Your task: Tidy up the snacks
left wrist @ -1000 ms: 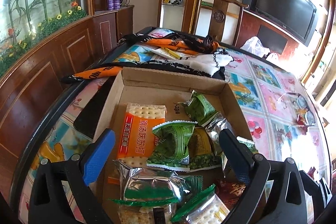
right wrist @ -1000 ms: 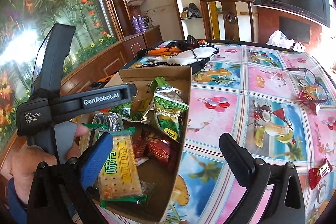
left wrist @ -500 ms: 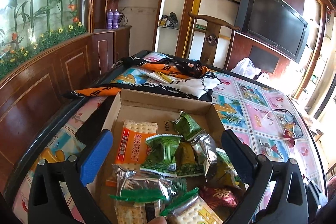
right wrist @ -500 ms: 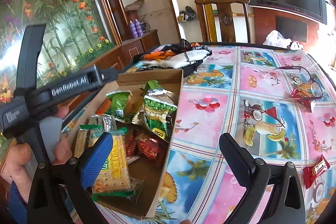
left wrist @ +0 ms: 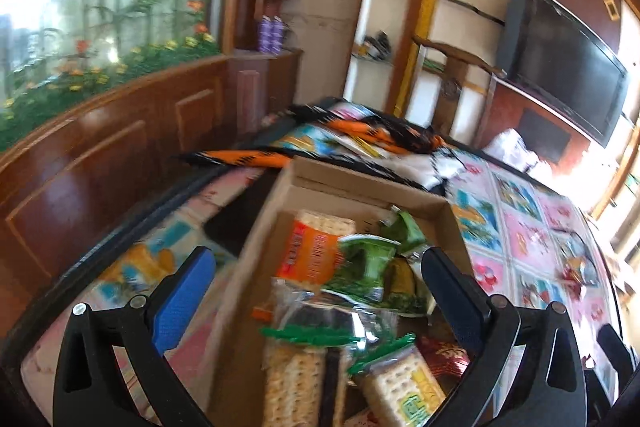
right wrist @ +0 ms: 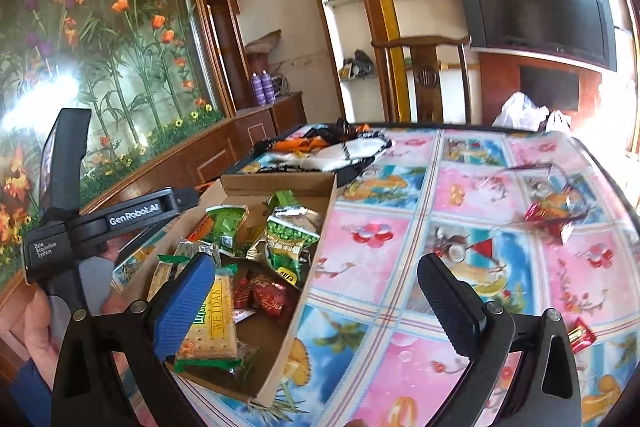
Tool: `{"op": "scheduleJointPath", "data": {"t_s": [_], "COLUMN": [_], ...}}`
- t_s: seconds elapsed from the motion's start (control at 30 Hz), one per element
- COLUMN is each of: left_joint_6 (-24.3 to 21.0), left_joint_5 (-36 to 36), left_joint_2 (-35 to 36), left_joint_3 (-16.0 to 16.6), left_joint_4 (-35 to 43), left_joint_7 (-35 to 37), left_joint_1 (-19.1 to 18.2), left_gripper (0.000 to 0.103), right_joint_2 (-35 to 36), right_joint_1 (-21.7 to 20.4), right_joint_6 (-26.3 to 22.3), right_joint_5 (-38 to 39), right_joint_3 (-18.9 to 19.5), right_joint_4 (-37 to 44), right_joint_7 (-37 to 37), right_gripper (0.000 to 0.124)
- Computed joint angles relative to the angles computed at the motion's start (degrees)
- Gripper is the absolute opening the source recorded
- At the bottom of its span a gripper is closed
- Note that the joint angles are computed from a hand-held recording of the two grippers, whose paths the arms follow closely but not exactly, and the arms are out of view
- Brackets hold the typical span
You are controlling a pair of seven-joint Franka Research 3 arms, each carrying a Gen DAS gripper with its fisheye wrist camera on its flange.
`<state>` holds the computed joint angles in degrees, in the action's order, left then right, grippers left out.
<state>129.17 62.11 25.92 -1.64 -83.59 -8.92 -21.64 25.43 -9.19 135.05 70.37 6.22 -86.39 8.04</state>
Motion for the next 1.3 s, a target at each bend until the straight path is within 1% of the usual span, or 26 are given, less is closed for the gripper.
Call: {"op": "scheduleJointPath", "data": {"t_s": [0.07, 0.13, 0.23, 0.3, 0.33, 0.4, 0.47, 0.53, 0.6, 0.63, 0.73, 0.9, 1.0, 1.07, 1.13, 1.2, 1.3], "left_joint_6": [-3.61, -5.42, -7.14, -8.38, -8.42, -7.08, -5.70, -6.43, -7.12, -7.46, -7.48, -6.29, -7.28, -7.69, -7.04, -5.95, -8.63], "left_joint_5": [1.76, 2.81, 2.80, 2.99, 3.35, 3.60, 4.89, 6.40, 6.96, 6.88, 7.18, 9.40, 9.34, 8.14, 6.39, 4.63, 4.29], "left_joint_2": [-0.81, -1.19, -1.31, -1.48, -1.81, -2.73, -3.89, -4.79, -4.86, -4.84, -4.80, -5.28, -4.87, -4.58, -4.16, -3.92, -3.09], "left_joint_3": [0.38, 0.00, -1.26, -1.90, -2.30, -2.94, -3.09, -3.19, -3.56, -3.81, -4.27, -4.50, -4.56, -4.68, -4.81, -4.93, -4.44], "left_joint_4": [-0.90, -1.36, -1.39, -1.74, -2.49, -4.14, -5.94, -7.25, -7.41, -7.45, -7.74, -9.17, -8.85, -8.48, -8.10, -7.86, -6.68], "left_joint_7": [-2.79, -3.81, -1.79, 0.29, 1.51, 3.09, 1.72, -0.34, -0.71, -0.51, -0.15, -2.57, -4.15, -3.97, -3.28, -1.64, -1.19], "left_joint_1": [-1.78, -2.45, -2.97, -3.63, -4.02, -4.03, -4.17, -4.64, -4.64, -4.63, -4.67, -5.05, -5.13, -4.85, -4.29, -3.75, -4.84], "left_gripper": [0.103, 0.103, 0.103, 0.103, 0.103, 0.103, 0.103, 0.103, 0.103, 0.103, 0.103, 0.103, 0.103, 0.103, 0.103, 0.103, 0.103], "right_joint_2": [-0.71, -1.56, -3.25, -4.53, -5.05, -5.85, -6.34, -6.85, -7.37, -7.78, -9.59, -11.68, -10.65, -10.15, -10.08, -9.69, -9.31], "right_joint_1": [-0.74, -1.22, -1.42, -1.91, -1.97, -2.19, -2.53, -2.89, -3.12, -3.01, -1.88, -0.26, -0.10, -0.17, -0.19, -0.27, -0.25], "right_joint_6": [-0.30, -0.97, -2.07, -4.12, -5.07, -7.44, -10.10, -12.12, -13.86, -13.76, -10.76, -7.82, -9.90, -10.14, -9.40, -9.81, -9.76], "right_joint_5": [1.78, 3.43, 5.25, 6.90, 7.42, 8.10, 8.55, 9.45, 9.90, 10.38, 12.04, 14.26, 12.56, 12.04, 12.65, 11.97, 10.73], "right_joint_3": [0.35, 0.37, -0.17, -0.63, -1.02, -1.87, -2.71, -3.41, -4.01, -4.23, -4.87, -5.80, -6.47, -6.51, -6.35, -6.33, -6.22], "right_joint_4": [-0.97, -2.20, -4.57, -6.28, -6.92, -7.95, -8.66, -9.43, -10.42, -11.17, -14.35, -17.73, -16.27, -15.59, -15.60, -15.07, -14.62], "right_joint_7": [-2.29, -4.79, -8.81, -11.60, -12.41, -13.37, -13.88, -15.02, -17.26, -18.82, -23.52, -28.97, -26.55, -25.62, -25.74, -24.59, -23.13], "right_gripper": [0.102, 0.102, 0.102, 0.102, 0.102, 0.102, 0.102, 0.102, 0.102, 0.102, 0.102, 0.102, 0.102, 0.102, 0.102, 0.102, 0.102]}}
